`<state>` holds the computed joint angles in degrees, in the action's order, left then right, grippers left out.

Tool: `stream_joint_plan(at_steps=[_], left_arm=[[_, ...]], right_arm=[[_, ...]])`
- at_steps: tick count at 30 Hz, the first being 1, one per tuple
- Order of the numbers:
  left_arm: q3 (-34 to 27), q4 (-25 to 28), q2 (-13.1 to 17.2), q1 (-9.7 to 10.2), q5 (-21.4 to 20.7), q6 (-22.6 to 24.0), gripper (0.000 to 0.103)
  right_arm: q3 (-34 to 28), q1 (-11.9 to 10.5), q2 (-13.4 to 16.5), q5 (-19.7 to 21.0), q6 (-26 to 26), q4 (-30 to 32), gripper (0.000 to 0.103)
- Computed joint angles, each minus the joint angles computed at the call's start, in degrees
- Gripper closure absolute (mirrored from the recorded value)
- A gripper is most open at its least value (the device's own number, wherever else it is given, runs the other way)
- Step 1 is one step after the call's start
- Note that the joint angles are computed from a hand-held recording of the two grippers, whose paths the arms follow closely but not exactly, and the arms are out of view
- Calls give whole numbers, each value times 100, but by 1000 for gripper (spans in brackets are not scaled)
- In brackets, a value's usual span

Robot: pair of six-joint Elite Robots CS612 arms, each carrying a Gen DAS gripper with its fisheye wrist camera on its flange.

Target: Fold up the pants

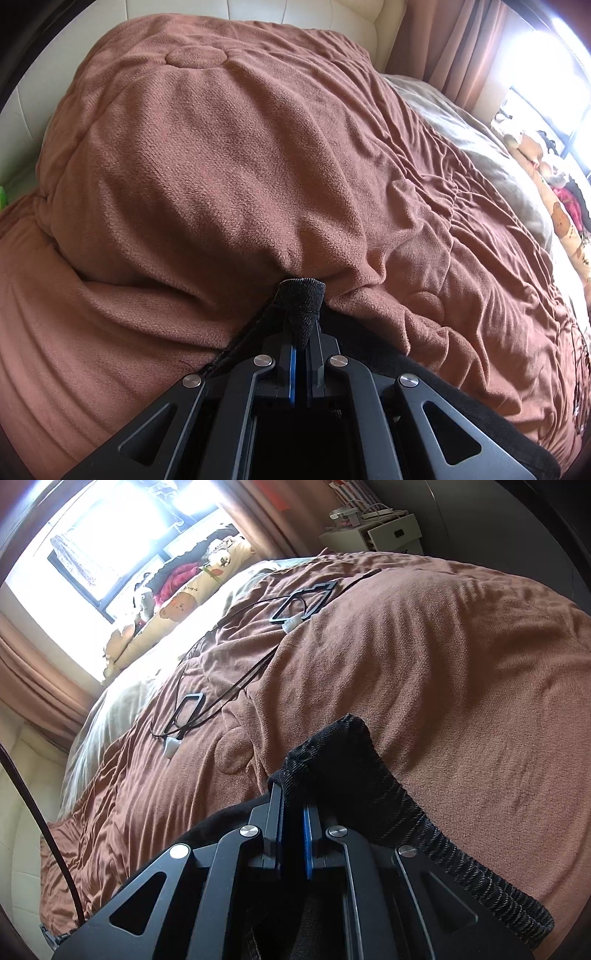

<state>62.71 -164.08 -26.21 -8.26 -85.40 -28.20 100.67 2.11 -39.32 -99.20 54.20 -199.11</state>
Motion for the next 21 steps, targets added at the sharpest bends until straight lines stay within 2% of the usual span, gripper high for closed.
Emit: stream_joint_plan(at_steps=[5,8,10,11,12,13,14,15,17,19,21], left_arm=[[-296,301,166,-10,-16,-56,99],[-414,508,225,44,-259,-283,94],[-392,516,206,76,-416,-253,87],[-363,547,179,80,-409,-223,68],[-315,596,136,76,-333,-199,43],[-242,558,89,75,-267,-180,33],[-142,412,40,78,-230,-178,25],[-42,263,-9,85,-221,-207,24],[87,187,-92,123,-381,-234,23],[169,223,-163,145,-536,-203,23],[324,120,-260,154,-645,-87,23]], right_arm=[[-211,21,114,-89,7,193,98],[-353,32,182,-144,-87,293,98],[-404,23,191,-101,-103,429,96],[-417,16,184,-53,-129,490,93],[-426,2,167,12,-175,562,91],[-409,1,144,43,-228,570,88],[-385,5,115,64,-298,554,76],[-352,4,80,68,-375,501,55],[-258,59,10,-117,-522,333,35],[-170,100,-55,-187,-737,201,35],[-76,95,-91,55,-877,39,35]])
